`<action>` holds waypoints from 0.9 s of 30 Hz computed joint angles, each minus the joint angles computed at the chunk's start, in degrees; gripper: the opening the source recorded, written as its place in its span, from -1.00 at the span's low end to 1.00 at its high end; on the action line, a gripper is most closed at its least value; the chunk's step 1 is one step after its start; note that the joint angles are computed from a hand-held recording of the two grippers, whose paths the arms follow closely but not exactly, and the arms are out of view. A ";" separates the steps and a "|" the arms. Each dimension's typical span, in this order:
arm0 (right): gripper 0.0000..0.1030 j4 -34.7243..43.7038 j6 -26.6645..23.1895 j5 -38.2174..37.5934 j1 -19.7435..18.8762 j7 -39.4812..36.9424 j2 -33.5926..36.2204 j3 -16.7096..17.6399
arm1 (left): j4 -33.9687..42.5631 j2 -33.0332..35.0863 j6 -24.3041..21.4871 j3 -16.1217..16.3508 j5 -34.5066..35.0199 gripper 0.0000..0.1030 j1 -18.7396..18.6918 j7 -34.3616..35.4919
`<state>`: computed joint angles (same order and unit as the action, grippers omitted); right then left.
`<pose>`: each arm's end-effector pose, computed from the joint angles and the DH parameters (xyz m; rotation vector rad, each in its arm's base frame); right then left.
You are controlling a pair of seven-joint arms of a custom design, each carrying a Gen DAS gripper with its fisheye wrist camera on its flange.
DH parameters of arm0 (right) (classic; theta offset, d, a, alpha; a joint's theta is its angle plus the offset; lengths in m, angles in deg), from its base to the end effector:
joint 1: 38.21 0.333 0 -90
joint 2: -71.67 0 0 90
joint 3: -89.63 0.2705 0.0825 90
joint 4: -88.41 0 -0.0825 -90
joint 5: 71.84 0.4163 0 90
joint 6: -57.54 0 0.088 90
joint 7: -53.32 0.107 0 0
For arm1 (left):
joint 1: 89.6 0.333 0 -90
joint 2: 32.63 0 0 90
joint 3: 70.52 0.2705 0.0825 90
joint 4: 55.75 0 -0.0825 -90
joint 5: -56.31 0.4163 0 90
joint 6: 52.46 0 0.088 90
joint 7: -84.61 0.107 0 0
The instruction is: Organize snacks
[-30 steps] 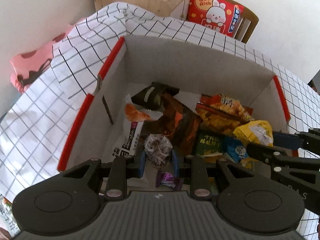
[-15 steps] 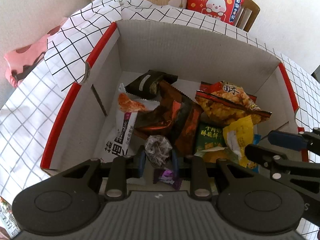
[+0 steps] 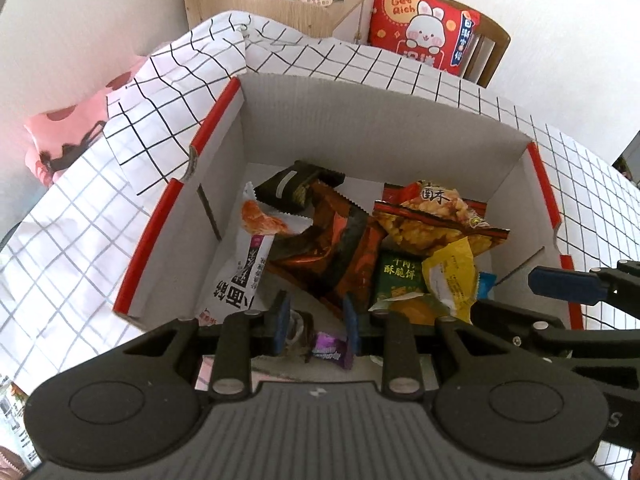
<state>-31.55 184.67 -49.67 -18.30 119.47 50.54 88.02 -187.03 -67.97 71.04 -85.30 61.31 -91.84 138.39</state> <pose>0.5018 0.1771 0.5826 -2.2306 1.2090 -0.1459 0.4422 -0.1473 0.5769 -2.2073 1.6026 -0.4998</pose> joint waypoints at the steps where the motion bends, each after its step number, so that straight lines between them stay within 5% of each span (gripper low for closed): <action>1: 0.04 -0.13 -0.22 0.30 0.02 -0.17 -0.39 -0.18 | -0.15 -0.52 -0.06 -0.08 0.00 -0.45 -0.03 -0.27; 21: 0.49 -5.86 -0.36 8.21 1.42 -5.47 -12.29 -5.41 | -2.39 -11.70 0.72 -4.44 2.52 -0.44 -0.82 -6.21; 22: 0.51 -6.24 -0.21 8.32 1.44 -5.90 -12.96 -5.65 | -2.47 -12.14 0.66 -4.88 2.79 -0.39 -0.71 -6.79; 25: 0.56 -7.56 -0.07 8.83 1.59 -7.15 -15.11 -6.61 | -3.61 -14.51 1.38 -5.82 3.31 0.19 -0.65 -9.09; 27: 0.58 -8.41 -0.12 9.28 1.57 -7.66 -16.55 -7.35 | -4.30 -16.01 2.06 -6.34 3.62 0.26 -0.70 -10.31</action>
